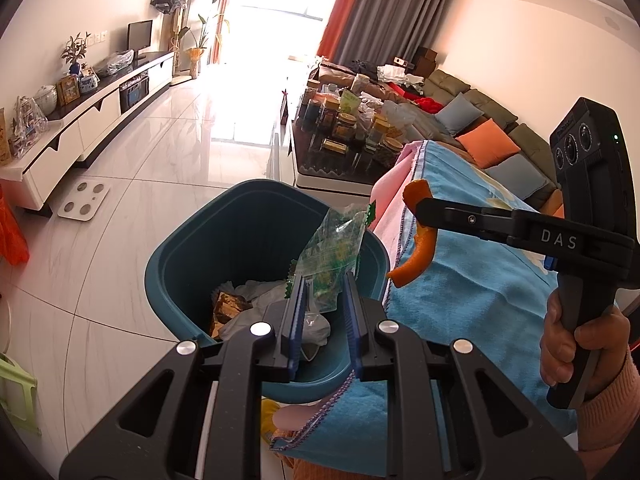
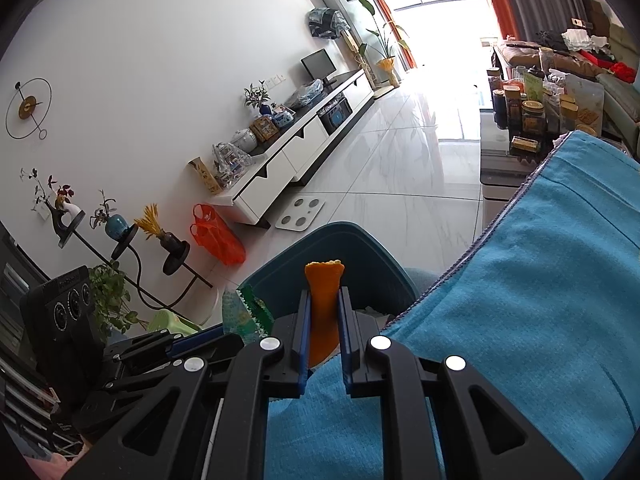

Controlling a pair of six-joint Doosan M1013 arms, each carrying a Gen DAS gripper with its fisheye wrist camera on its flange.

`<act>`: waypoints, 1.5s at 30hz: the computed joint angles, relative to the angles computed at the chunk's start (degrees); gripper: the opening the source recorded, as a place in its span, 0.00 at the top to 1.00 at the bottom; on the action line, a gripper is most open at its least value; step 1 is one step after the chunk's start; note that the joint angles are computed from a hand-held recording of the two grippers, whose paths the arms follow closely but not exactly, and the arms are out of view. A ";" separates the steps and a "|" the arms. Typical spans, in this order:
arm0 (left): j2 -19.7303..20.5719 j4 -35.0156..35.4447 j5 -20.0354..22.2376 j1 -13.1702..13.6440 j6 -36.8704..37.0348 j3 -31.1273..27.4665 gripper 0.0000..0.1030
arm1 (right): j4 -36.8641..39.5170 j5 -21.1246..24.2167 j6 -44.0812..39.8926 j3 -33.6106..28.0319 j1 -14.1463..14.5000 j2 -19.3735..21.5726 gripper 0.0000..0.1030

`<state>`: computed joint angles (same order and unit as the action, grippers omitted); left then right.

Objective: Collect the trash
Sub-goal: 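Lower both held items down into the teal bin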

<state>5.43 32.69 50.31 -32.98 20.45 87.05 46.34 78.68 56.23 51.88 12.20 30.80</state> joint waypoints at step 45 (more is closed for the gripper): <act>1.46 -5.46 0.75 3.08 0.24 0.48 0.81 | -6.62 2.80 4.25 -3.53 3.61 2.10 0.87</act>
<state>6.89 27.23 51.06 -29.91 20.69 87.53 39.72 81.48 60.48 48.36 15.81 32.90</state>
